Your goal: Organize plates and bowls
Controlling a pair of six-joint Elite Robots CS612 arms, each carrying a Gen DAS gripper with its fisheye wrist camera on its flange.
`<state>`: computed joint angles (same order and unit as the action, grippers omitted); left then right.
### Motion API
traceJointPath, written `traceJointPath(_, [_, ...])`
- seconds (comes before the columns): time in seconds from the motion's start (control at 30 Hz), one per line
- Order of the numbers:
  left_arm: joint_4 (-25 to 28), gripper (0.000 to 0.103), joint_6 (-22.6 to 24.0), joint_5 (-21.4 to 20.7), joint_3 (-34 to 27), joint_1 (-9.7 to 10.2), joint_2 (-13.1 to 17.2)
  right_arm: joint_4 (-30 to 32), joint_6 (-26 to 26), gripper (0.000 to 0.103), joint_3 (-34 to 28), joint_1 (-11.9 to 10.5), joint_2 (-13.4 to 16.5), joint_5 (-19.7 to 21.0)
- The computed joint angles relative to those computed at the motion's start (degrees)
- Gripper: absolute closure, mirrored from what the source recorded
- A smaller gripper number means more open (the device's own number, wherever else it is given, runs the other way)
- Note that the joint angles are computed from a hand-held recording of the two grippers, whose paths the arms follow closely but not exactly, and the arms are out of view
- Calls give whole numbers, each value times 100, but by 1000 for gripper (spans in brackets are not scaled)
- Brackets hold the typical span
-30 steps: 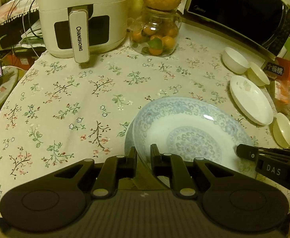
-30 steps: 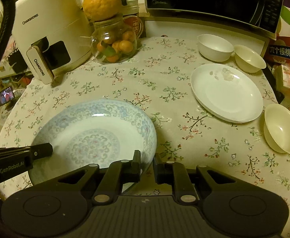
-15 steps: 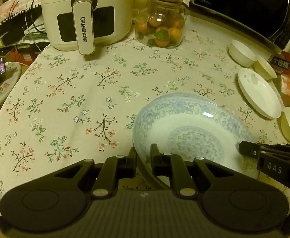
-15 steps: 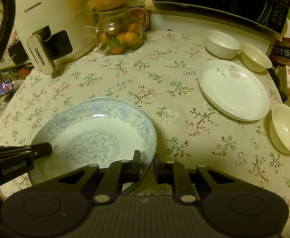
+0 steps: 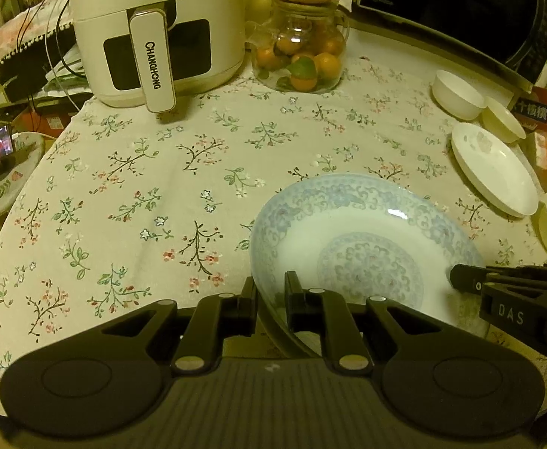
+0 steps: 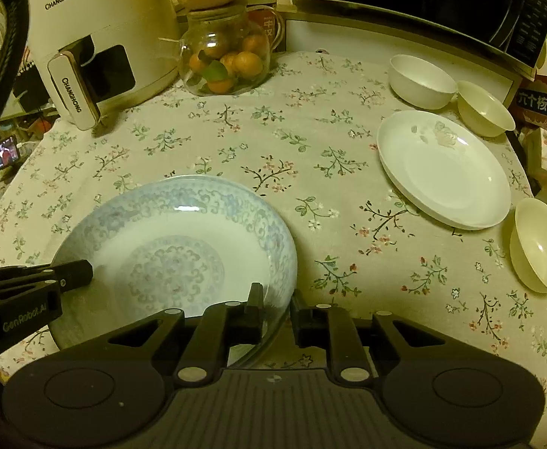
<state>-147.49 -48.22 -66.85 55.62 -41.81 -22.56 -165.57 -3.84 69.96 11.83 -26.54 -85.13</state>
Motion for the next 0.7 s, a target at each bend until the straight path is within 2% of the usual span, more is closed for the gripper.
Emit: traceJointPath(0.7, [191,90,170,361,-96,-63,58,-19,-267,85,-60,74,58,-316])
